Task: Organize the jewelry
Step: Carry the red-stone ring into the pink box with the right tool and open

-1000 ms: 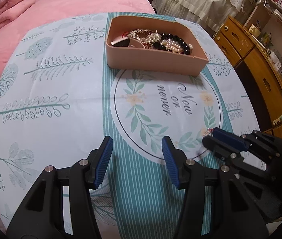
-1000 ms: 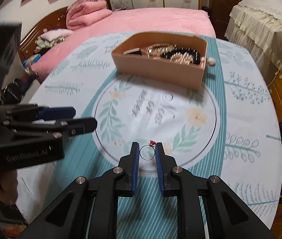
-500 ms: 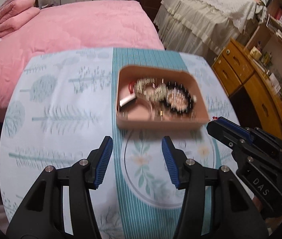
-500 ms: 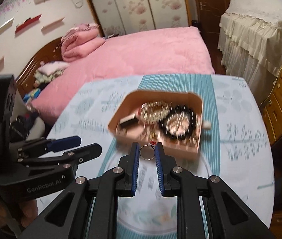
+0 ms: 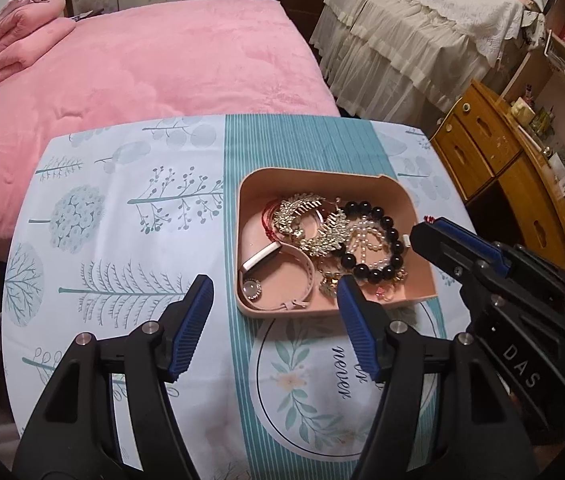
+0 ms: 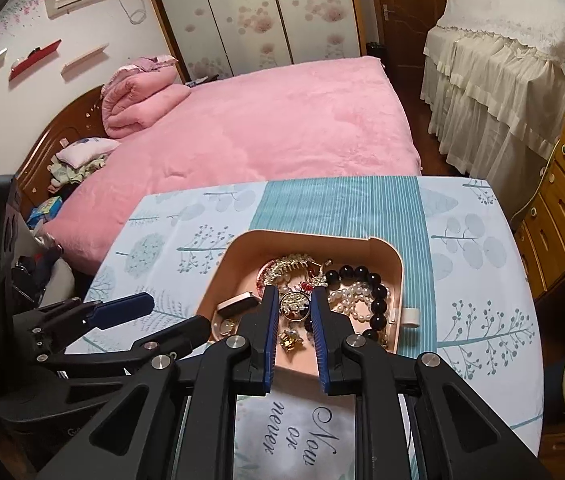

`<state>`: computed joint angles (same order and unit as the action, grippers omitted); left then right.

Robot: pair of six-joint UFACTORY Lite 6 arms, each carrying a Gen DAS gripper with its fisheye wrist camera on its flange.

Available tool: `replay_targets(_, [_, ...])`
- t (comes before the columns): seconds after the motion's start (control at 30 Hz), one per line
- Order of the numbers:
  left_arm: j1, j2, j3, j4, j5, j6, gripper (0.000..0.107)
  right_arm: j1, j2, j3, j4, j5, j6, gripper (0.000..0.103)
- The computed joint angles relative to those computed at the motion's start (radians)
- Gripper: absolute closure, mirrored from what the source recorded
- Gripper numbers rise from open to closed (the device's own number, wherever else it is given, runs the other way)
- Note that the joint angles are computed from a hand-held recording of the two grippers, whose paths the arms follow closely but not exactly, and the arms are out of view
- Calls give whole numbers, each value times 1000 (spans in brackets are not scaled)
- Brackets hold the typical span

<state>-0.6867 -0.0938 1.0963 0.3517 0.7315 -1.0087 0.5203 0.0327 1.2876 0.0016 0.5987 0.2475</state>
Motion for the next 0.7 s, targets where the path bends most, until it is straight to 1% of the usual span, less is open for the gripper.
replay_targets(0.2, [35,27,1,-1,6,9,45,-4,39,-8,-4,-8,-2,86])
replay_targets(0.27, [44,23,-6,0,9,6,45,-14,53,0,27,8,-16,75])
replay_targets(0.3, [44,17,-11,4,14,0,45,-21,53,-5,37,7,-20,62])
replay_targets(0.33, [45,11,-18,11,15,-9,45,-23,44,-17,28,-4,-1,56])
replay_targets(0.4, [44,3,-24,24,19,-27,45,-24,29,-32,29,-17,-5,56])
replay_targets(0.57, [22,-13,-30,74,61,-85,45,-31,8,-44,47,-4,-16,56])
replay_targets(0.7, [8,-34,-30,41,90,-75,45,-20,-42,-73,37,21,10,56])
